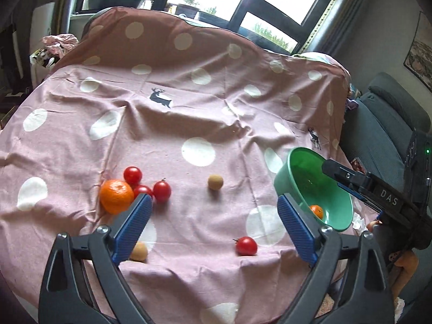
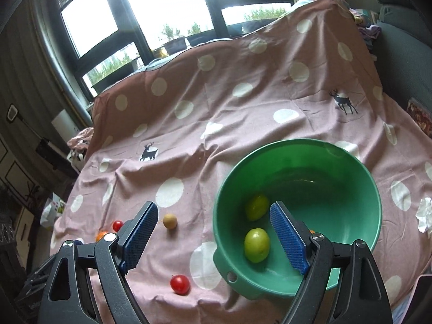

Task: Organize fruits
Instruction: 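Move the right tool back to the small mandarin on the cloth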

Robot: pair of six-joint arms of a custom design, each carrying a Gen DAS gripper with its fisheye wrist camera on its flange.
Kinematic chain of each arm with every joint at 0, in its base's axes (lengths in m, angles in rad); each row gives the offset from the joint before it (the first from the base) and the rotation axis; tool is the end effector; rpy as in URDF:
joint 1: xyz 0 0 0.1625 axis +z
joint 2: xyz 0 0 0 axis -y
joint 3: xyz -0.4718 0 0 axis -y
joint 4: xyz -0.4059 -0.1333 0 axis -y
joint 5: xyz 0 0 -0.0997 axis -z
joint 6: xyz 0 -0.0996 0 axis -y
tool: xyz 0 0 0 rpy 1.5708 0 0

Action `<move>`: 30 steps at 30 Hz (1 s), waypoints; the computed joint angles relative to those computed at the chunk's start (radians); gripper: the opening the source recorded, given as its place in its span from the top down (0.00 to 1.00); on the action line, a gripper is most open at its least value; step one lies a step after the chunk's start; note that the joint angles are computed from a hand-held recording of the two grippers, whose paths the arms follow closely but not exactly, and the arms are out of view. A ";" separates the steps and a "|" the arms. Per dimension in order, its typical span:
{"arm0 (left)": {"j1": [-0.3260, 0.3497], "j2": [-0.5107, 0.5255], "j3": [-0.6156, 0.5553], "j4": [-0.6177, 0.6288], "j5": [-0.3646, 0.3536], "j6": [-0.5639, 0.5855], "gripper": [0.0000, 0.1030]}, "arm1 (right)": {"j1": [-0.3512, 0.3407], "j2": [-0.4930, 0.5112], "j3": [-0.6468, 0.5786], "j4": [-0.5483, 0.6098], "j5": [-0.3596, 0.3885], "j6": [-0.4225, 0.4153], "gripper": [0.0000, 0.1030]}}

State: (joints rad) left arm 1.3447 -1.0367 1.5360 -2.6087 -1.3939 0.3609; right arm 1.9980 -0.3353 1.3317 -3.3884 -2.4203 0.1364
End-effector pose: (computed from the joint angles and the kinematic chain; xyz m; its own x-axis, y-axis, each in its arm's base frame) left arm -0.0172 -0.7476 0.3412 -0.8485 0.4196 -0.3225 0.5259 0.7358 -0.4266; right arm 0.3773 -0.6876 0.0051 -0.8594 0.3089 0.4074 -0.1670 0.5835 -0.7947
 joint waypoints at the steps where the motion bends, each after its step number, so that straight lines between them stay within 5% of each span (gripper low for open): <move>1: 0.006 0.001 -0.005 -0.011 0.019 -0.004 0.09 | 0.002 0.009 -0.016 0.018 -0.001 -0.010 0.17; 11: 0.062 0.025 -0.090 -0.040 0.129 -0.081 0.09 | 0.011 0.093 -0.156 0.211 0.056 -0.065 0.17; 19: 0.083 0.035 -0.128 -0.071 0.185 -0.117 0.09 | -0.014 0.130 -0.231 0.320 0.277 -0.020 0.17; 28: 0.101 0.041 -0.164 -0.042 0.153 -0.181 0.09 | -0.039 0.248 -0.485 0.580 0.512 0.063 0.50; 30: 0.102 0.042 -0.166 -0.042 0.162 -0.182 0.09 | -0.046 0.287 -0.559 0.640 0.555 0.076 0.51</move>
